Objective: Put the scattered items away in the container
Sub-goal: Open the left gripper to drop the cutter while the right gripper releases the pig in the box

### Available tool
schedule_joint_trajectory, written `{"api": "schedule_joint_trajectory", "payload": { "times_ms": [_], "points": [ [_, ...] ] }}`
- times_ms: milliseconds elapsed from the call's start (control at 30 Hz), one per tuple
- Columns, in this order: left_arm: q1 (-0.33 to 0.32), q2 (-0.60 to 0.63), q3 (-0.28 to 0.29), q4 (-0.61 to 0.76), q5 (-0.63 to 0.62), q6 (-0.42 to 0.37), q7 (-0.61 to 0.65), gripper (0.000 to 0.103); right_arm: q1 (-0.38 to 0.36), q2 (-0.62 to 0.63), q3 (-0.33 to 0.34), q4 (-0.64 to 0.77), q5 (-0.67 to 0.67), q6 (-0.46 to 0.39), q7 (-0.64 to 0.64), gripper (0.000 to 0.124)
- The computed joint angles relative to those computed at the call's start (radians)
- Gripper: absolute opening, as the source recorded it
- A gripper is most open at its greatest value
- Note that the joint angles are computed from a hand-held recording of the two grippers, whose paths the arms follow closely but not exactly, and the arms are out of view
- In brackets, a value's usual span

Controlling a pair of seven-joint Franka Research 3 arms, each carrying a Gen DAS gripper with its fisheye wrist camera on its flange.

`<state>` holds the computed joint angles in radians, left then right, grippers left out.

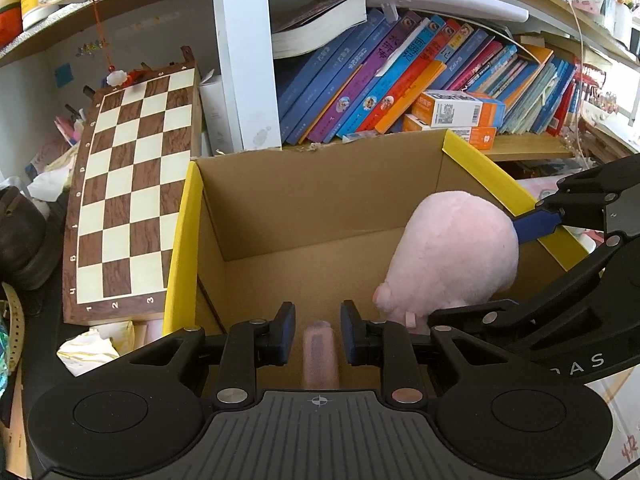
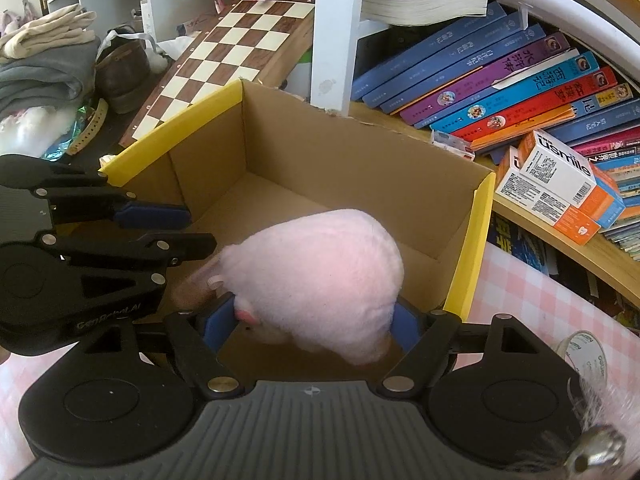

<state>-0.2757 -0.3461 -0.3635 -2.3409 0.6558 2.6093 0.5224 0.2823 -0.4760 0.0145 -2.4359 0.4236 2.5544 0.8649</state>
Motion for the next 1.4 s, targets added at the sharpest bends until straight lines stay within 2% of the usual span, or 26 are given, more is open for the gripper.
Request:
{"api": "schedule_joint_trajectory", "payload": {
  "times_ms": [533, 700, 800, 867, 933, 1267, 1400],
  "points": [
    [0.002, -0.007, -0.002, -0.001, 0.005, 0.000, -0.012, 0.029, 0.000, -0.003, 0.004, -0.002, -0.005, 0.004, 0.005, 0.079],
    [0.002, -0.014, -0.003, -0.003, 0.005, 0.002, -0.013, 0.033, -0.006, -0.010, 0.007, -0.007, -0.017, 0.013, 0.011, 0.085],
    [0.010, -0.023, -0.017, 0.003, 0.024, -0.022, -0.031, 0.042, -0.006, -0.019, 0.003, -0.011, -0.018, 0.014, 0.014, 0.085],
    [0.013, -0.031, -0.026, 0.006, 0.040, -0.041, -0.046, 0.057, -0.007, -0.030, 0.003, -0.017, -0.019, 0.020, 0.016, 0.086],
    [0.010, -0.046, -0.021, -0.002, 0.042, -0.033, -0.056, 0.061, -0.008, -0.041, 0.001, -0.020, -0.017, 0.023, 0.023, 0.086],
    [-0.005, -0.090, -0.048, 0.011, 0.058, -0.087, -0.059, 0.075, -0.018, -0.132, -0.010, -0.060, -0.020, 0.013, 0.039, 0.087],
    [-0.017, -0.107, -0.057, 0.014, 0.057, -0.109, -0.058, 0.076, -0.028, -0.173, -0.014, -0.079, -0.021, 0.005, 0.054, 0.087]
  ]
}}
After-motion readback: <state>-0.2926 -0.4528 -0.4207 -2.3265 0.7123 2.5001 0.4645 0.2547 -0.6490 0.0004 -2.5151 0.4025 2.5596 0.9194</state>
